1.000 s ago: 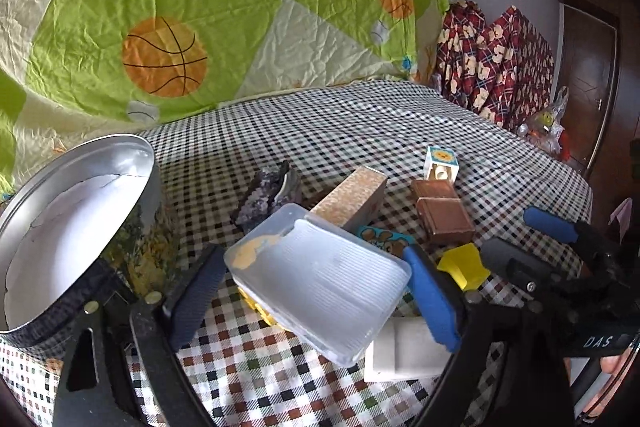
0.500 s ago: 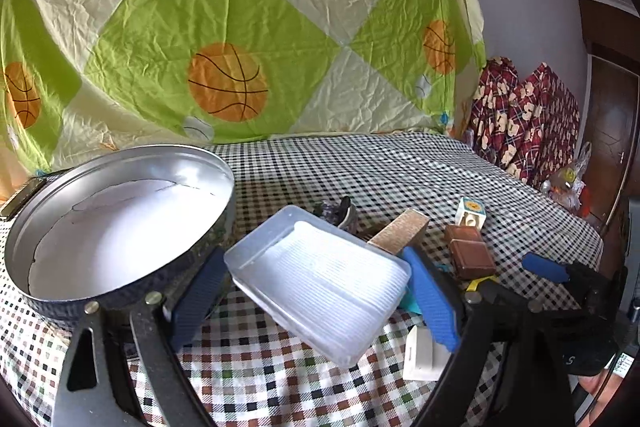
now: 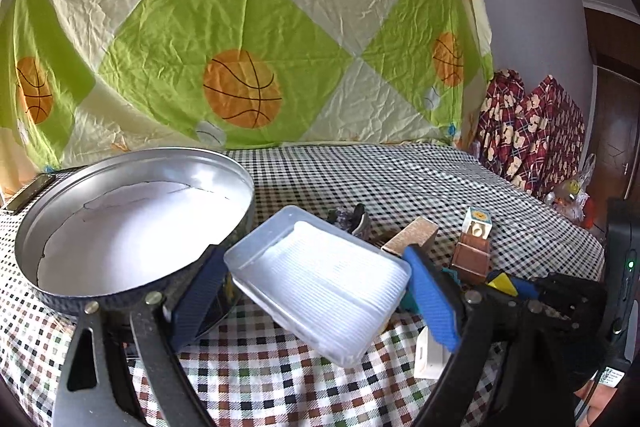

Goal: Organize rigid objects
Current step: 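Grasp the white tray with the left tool while the right tool grasps the yellow cube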

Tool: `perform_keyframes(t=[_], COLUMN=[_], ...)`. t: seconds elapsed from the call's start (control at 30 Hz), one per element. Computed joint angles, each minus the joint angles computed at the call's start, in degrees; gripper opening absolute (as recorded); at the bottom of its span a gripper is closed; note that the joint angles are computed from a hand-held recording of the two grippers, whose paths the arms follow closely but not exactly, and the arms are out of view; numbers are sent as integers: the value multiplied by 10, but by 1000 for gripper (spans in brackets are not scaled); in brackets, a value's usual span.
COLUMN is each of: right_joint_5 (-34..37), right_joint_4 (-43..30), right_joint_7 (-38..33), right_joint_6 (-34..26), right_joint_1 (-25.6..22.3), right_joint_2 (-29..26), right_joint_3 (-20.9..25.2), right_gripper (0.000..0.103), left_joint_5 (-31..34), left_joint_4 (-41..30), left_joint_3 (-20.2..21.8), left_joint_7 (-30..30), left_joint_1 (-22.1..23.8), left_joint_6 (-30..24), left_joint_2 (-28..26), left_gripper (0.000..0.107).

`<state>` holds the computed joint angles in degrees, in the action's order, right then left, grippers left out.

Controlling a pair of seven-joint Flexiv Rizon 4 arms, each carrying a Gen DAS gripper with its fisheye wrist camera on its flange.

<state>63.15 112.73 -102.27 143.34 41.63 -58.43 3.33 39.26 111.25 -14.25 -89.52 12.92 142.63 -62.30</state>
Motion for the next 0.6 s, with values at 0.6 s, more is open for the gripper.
perform_keyframes(t=[0.6], right_joint_5=[-61], right_joint_4=[-1], right_joint_7=[22], right_joint_6=[142], right_joint_1=[-31], right_joint_2=[-13], right_joint_3=[24], right_gripper=[26], left_joint_5=[-2], left_joint_4=[1], left_joint_3=[10], left_joint_7=[-8], left_joint_1=[-5], left_joint_6=[32], left_joint_2=[-4], left_gripper=[90])
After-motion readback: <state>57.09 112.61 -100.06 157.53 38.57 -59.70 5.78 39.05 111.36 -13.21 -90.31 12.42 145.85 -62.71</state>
